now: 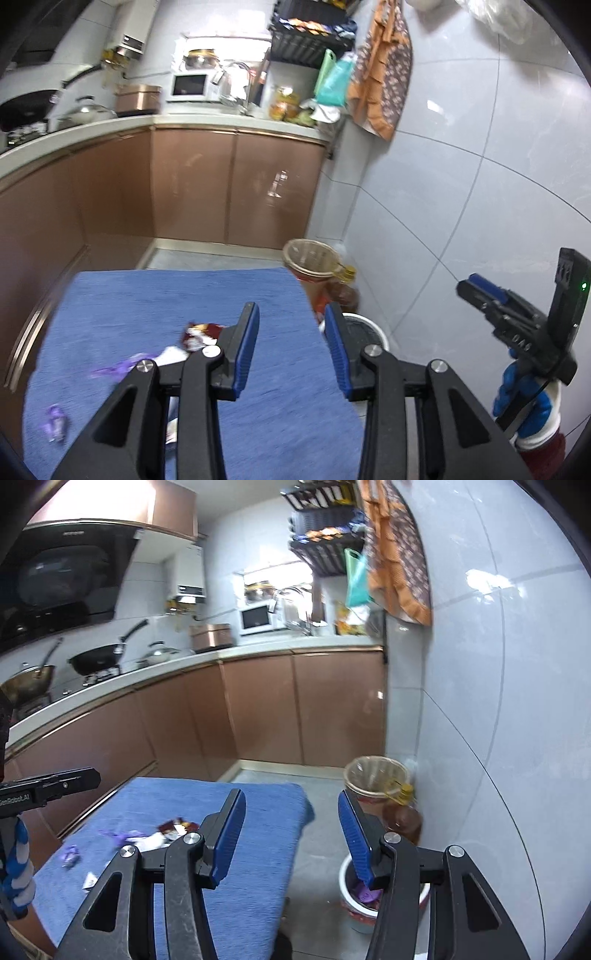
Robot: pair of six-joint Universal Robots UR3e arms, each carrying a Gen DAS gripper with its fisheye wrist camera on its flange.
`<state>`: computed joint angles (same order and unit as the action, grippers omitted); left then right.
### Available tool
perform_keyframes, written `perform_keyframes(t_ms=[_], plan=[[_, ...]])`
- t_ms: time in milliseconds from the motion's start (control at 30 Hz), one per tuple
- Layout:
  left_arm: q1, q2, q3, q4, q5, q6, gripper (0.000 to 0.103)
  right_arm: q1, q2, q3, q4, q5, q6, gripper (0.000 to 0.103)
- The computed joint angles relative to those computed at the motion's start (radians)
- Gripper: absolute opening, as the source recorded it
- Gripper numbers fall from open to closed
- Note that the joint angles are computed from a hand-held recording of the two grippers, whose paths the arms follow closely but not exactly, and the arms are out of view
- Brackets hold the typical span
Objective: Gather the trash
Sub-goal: 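Move both grippers back over the towel-covered table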
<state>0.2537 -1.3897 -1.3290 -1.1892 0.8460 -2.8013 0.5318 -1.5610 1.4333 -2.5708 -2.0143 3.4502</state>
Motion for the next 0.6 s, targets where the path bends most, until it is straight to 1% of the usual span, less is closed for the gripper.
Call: perform_keyframes(t_ms=[67,133,267,333,367,467,500,600], plan=[[0.092,0.069,-0.027,-0.077,-0.048,0.061,0.035,0.024,0.006,-0.024,0.009,-0.004,-0.015,0.05],[0.191,0.133,-0.041,-0.175,-0.099,0.144,0.035,0.047,0.019,-0.052,0.013,-0.005,-0.027,0.05],[0.361,0.234,-0.064,-0.378,-0.165,0.314,0.035,0.074,0.026,-0.073,0.003,0.026,-0.033,0.051],[0.423,0.269,-0.077,-0.456,-0.182,0.392,0.035,0.081,0.041,-0.097,0.011,0.047,-0.039,0.052],[0.438,0.279,-0.09,-0.467,-0.18,0.412,0.035,0.086,0.051,-0.109,0.016,0.055,-0.04,0.052],[0.447,0.281,-0.133,-0.458,-0.173,0.424,0.035,0.079,0.09,-0.153,0.032,0.11,-0.044,0.052],[0.447,0.276,-0.16,-0.435,-0.166,0.422,0.035,0.077,0.115,-0.181,0.042,0.125,-0.054,0.052],[0.4,0.235,-0.237,-0.303,-0.123,0.374,0.035,0.076,0.171,-0.238,0.063,0.165,-0.071,0.052]])
